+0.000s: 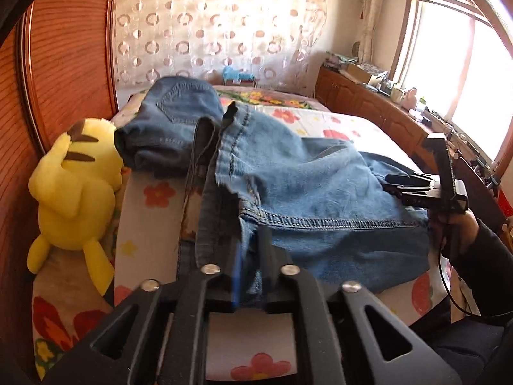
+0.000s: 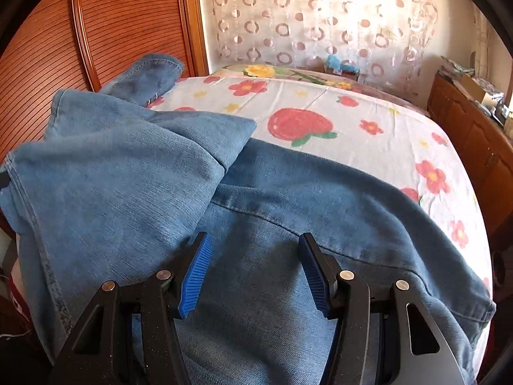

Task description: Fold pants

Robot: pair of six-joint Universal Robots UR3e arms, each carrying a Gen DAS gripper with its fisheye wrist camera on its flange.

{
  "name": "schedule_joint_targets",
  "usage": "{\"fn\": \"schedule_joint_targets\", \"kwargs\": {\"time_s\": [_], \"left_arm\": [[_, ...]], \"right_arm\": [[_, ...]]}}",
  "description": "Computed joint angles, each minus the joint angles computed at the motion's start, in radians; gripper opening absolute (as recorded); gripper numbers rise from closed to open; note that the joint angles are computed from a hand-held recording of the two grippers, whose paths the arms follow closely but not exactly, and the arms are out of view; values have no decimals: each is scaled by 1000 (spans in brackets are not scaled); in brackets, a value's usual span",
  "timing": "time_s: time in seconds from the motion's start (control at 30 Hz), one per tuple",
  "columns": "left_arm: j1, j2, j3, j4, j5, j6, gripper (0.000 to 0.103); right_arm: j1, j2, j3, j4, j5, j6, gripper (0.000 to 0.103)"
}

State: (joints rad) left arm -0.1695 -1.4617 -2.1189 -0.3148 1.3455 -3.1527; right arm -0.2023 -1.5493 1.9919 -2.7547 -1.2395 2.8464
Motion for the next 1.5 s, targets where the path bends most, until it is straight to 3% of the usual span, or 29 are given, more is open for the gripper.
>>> {"fn": "schedule_joint_targets", "kwargs": {"time_s": [0.03, 0.13, 0.37, 0.4, 0.47, 0.7, 0.77, 0.9, 1.03, 1.3, 1.4, 1.47, 1.5], "left_arm": [[2, -3, -1, 6, 1, -3, 21], [19, -2, -10, 31, -21, -11, 47], [-18, -79, 69, 58, 12, -23, 50], [-24, -92, 76, 65, 16, -26, 64], [-43, -120, 87, 96, 39, -38, 80], [-104, -197, 148, 115, 87, -40, 80], [-111, -204, 147, 121, 89, -43, 80], [-114, -212, 140, 138, 85, -54, 80], [-119, -220, 135, 145, 90, -66, 80], [-117, -221, 109, 156, 89, -63, 80], [-123, -218, 96, 173, 95, -58, 80], [-118, -213, 91, 172, 90, -57, 80], [-118, -212, 89, 173, 90, -58, 80]], "right_arm": [[-1, 4, -2, 2, 3, -3, 58], [1, 12, 2, -12, -1, -3, 58], [-21, 1, 26, -27, 34, 5, 58], [-28, 0, 30, -28, 44, 6, 58], [-37, -12, 39, -26, 49, 12, 58], [-57, -36, 52, -28, 55, 30, 58], [-78, -56, 45, -5, 91, 33, 46], [-81, -47, -53, 57, 127, 48, 36], [-30, 75, -240, 132, 88, 69, 30], [-3, 343, -574, 361, 145, 129, 30], [12, 383, -633, 377, 121, 142, 29], [30, 402, -671, 375, 120, 158, 10], [36, 401, -673, 364, 114, 159, 9]]}}
